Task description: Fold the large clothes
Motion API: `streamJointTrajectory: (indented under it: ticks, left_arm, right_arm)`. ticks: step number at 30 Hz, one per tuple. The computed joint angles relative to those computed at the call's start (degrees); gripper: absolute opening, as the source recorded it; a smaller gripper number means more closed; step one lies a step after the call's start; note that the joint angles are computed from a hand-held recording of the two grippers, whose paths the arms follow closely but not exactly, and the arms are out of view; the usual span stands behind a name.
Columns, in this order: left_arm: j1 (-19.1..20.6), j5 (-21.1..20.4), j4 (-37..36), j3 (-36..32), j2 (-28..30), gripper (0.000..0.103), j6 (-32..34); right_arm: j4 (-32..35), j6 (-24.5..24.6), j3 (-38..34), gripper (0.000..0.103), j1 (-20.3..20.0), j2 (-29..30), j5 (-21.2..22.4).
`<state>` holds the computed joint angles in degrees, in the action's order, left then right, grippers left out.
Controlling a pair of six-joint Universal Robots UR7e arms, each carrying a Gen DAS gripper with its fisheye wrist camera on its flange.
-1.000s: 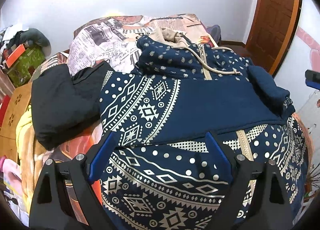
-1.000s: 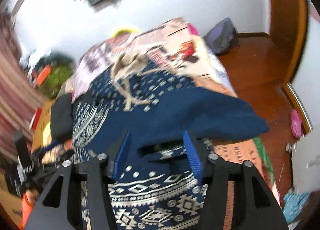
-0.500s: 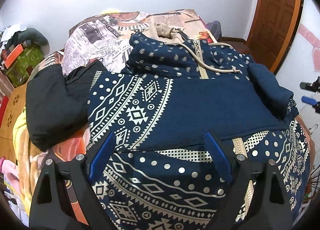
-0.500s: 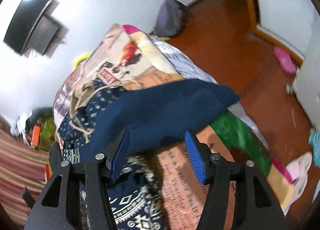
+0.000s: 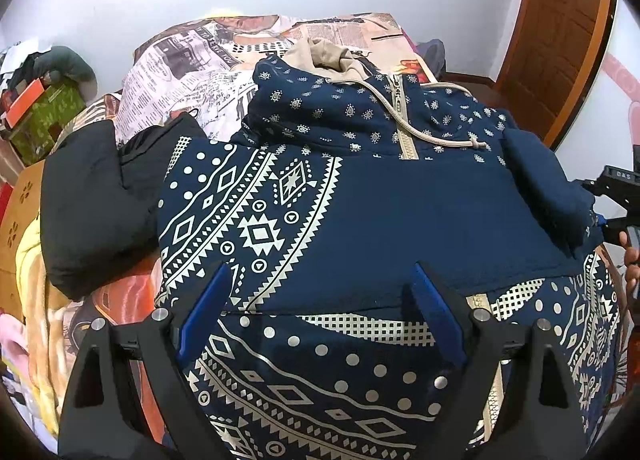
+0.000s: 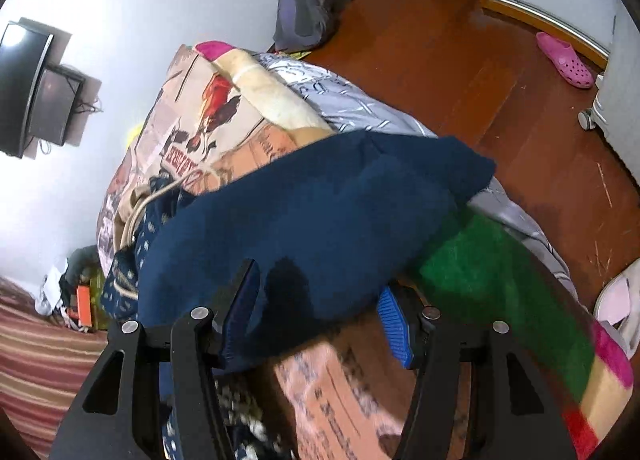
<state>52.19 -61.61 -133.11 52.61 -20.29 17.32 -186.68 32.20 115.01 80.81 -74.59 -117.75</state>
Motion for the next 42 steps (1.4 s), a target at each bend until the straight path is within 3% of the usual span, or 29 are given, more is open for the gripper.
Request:
streamJointTrajectory:
  ticks: [2, 6, 11, 16, 23, 29, 35, 42]
  left_arm:
    - [0.04, -0.08, -0.11, -0.02, -0.04, 0.09, 0.04]
    - [0.12, -0.1, -0.95, 0.57, -0.64, 0.09, 0.62]
    - [0.28, -0.62, -2.64, 1.89, -1.96, 0.09, 1.09]
    - [0.59, -1.26, -4.57, 3.66, -3.61, 0.09, 1.4]
    - [1.28, -2.17, -6.94, 6.05, -6.23, 0.09, 1.97]
    - [2.3, -2.76, -9.1, 7.97, -8.71, 0.09, 2.47]
    - [3.77, -2.54, -9.58, 9.2, -10.97, 0.09, 2.05]
    - [5.2, -1.56, -9.04, 9.84, -12.37, 0.09, 1.13]
  right_arm:
    - [-0.94, -1.47, -0.54, 0.053, 0.54, 0.48, -1.76]
    - [-3.61, -6.53, -1.91, 0.025, 2.16, 1.73, -3.73]
    - [-6.83, -16.16, -5.3, 0.012, 7.22, 3.88, -9.49]
    - [-9.4, -25.97, -10.23, 0.012, 13.49, 6.51, -12.76]
    - [-8.65, -33.92, -18.92, 0.012, 19.36, 12.6, -11.09]
    - [-1.23, -36.47, -27.22, 0.012, 21.32, 19.12, -7.43]
    - [12.8, -33.43, -34.41, 0.012, 20.84, 25.65, -2.57]
    - [29.18, -30.84, -38.21, 0.012, 20.47, 30.57, -1.33]
